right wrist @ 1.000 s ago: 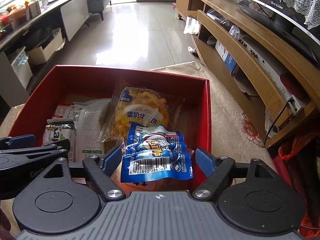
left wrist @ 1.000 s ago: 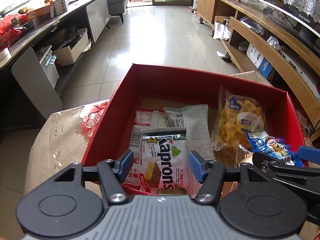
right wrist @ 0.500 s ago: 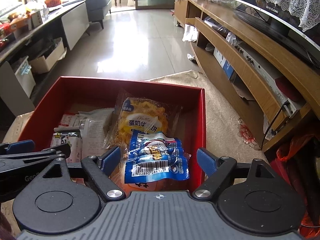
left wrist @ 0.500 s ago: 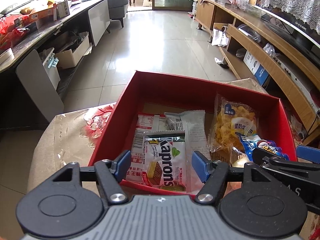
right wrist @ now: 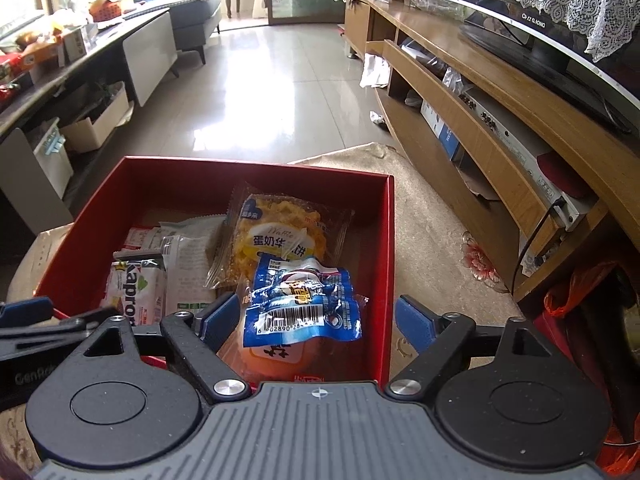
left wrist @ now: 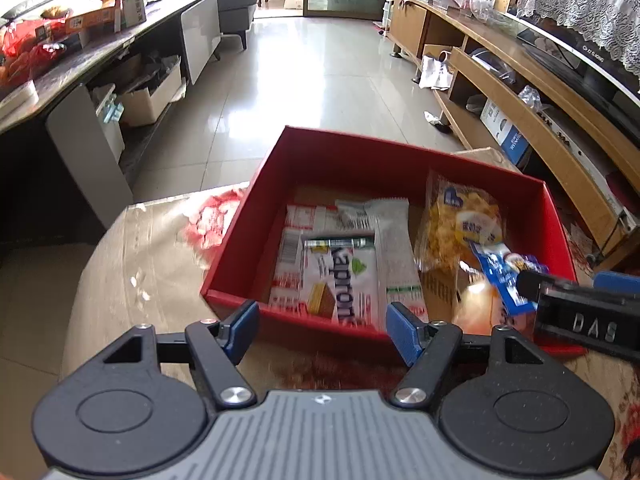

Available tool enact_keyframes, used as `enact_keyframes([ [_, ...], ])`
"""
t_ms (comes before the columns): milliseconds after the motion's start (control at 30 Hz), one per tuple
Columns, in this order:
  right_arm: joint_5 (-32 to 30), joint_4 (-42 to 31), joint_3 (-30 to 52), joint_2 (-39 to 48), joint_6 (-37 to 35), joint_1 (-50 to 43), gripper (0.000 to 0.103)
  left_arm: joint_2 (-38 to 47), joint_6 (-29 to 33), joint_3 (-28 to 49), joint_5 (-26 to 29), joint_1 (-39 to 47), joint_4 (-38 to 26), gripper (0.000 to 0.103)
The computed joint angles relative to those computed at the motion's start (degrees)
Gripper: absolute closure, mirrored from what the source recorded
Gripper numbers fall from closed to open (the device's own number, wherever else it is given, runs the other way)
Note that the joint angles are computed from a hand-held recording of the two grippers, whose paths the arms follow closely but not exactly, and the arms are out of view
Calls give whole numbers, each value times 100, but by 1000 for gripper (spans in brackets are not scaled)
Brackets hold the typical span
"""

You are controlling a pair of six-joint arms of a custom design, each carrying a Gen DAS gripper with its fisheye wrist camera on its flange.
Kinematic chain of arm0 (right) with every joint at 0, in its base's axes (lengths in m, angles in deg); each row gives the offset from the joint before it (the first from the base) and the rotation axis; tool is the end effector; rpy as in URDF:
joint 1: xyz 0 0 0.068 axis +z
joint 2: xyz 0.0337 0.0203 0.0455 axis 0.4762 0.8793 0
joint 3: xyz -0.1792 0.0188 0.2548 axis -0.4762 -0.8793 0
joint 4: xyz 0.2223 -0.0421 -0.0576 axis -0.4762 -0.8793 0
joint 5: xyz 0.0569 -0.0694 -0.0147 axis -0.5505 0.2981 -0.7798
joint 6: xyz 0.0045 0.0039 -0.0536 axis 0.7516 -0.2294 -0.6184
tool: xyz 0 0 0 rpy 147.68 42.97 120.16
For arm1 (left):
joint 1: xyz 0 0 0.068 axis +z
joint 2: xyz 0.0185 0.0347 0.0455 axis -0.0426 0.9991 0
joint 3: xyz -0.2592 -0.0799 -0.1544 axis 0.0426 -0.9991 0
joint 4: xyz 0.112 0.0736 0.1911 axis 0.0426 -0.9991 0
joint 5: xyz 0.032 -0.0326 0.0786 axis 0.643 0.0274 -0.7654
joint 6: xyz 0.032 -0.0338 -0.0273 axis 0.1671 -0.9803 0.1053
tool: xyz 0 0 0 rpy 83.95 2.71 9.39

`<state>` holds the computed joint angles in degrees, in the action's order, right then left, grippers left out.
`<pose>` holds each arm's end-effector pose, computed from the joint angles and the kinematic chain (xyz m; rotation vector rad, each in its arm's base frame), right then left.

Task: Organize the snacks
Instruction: 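Move left gripper to red Trolli bag while right gripper moves toward white packet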

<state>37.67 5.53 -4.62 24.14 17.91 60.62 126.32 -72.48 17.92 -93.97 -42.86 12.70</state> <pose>0.1639 0.0830 0.1670 0.3369 2.4388 -0.1420 0.2011 -0.1606 0.1572 0.2491 2.4993 -0.1707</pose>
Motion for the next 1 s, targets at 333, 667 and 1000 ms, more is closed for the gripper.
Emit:
enact_keyframes([
  [333,268,-1002,-123,-718,937,887,14,-261,-242,-630,224,-373,81,36],
  [667,246,-1699,-195,-823,2064,1903,12,703,-324,-564,520,-238,597,35],
  [1000,-16,-1416,-305,-592,1795,1701,11,1155,-285,-372,82,-578,555,49],
])
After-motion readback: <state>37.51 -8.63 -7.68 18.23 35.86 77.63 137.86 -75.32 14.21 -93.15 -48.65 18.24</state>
